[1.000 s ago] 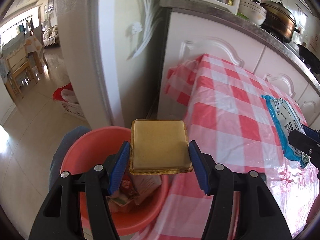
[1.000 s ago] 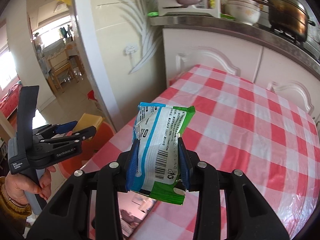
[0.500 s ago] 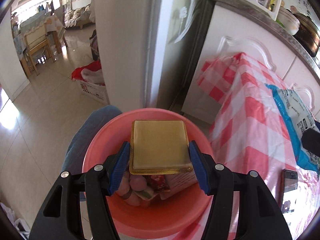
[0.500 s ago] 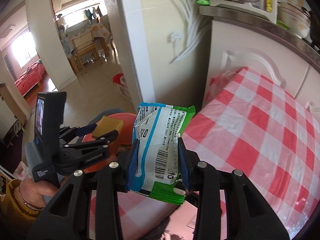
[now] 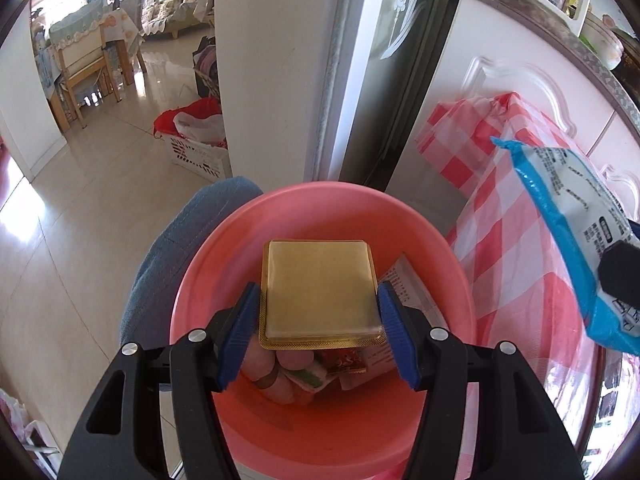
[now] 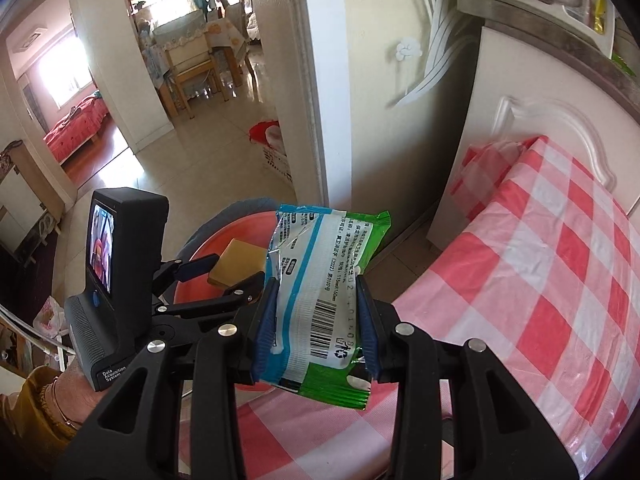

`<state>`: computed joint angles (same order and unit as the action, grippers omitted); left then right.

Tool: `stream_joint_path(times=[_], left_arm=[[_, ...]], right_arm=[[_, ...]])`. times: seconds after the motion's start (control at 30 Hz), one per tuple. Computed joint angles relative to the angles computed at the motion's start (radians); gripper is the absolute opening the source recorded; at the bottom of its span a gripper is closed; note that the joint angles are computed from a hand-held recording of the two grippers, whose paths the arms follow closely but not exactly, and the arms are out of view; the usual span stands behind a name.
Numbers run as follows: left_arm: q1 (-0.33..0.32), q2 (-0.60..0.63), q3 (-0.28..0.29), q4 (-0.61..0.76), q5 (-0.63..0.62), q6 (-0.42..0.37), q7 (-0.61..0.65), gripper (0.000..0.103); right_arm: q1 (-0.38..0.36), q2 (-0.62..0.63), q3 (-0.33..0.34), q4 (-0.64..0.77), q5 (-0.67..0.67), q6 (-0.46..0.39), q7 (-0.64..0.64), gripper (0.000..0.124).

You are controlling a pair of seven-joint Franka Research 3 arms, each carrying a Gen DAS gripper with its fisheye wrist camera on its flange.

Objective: Collect trash

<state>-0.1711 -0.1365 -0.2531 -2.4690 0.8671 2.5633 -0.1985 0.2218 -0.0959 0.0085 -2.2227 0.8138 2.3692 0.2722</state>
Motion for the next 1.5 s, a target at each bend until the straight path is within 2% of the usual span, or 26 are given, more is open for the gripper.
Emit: stream_joint_path(times=[0.87, 0.93, 0.97, 1.2, 1.3, 1.37, 1.5], left_arm=[[0.001, 0.060, 0.026, -0.001, -0.021, 0.014, 0.029, 0.062], [-0.001, 0.062, 0.027, 0.003, -0.034, 0.004, 0.042, 0.078], [-0.003, 0.063, 0.026, 0.006, -0.042, -0.007, 0.046, 0.081], [-0.007, 0.044, 0.023, 0.006, -0.058, -0.041, 0.048, 0.082], [-0.012, 0.032, 0.012, 0.018, -0.040, -0.074, 0.044, 0.082], [-0.019, 0.026, 0.000, 0.038, -0.022, -0.114, 0.046, 0.082], [-0.038, 0.014, -0.016, 0.079, 0.001, -0.172, 0.067, 0.082]], right_arm=[[0.012, 0.101, 0.038, 0.055, -0.061, 0.025, 0.079, 0.041], [0.011, 0.102, 0.038, 0.053, -0.055, 0.032, 0.087, 0.046], [0.008, 0.105, 0.036, 0.061, -0.054, 0.013, 0.094, 0.052], [-0.014, 0.065, 0.016, 0.041, 0.039, 0.027, 0.057, 0.069], [-0.025, 0.041, 0.003, 0.029, 0.076, 0.044, 0.036, 0.072], [-0.032, 0.023, -0.007, 0.019, 0.107, 0.067, 0.018, 0.079], [-0.047, -0.010, -0.032, 0.005, 0.173, 0.098, -0.030, 0.081]])
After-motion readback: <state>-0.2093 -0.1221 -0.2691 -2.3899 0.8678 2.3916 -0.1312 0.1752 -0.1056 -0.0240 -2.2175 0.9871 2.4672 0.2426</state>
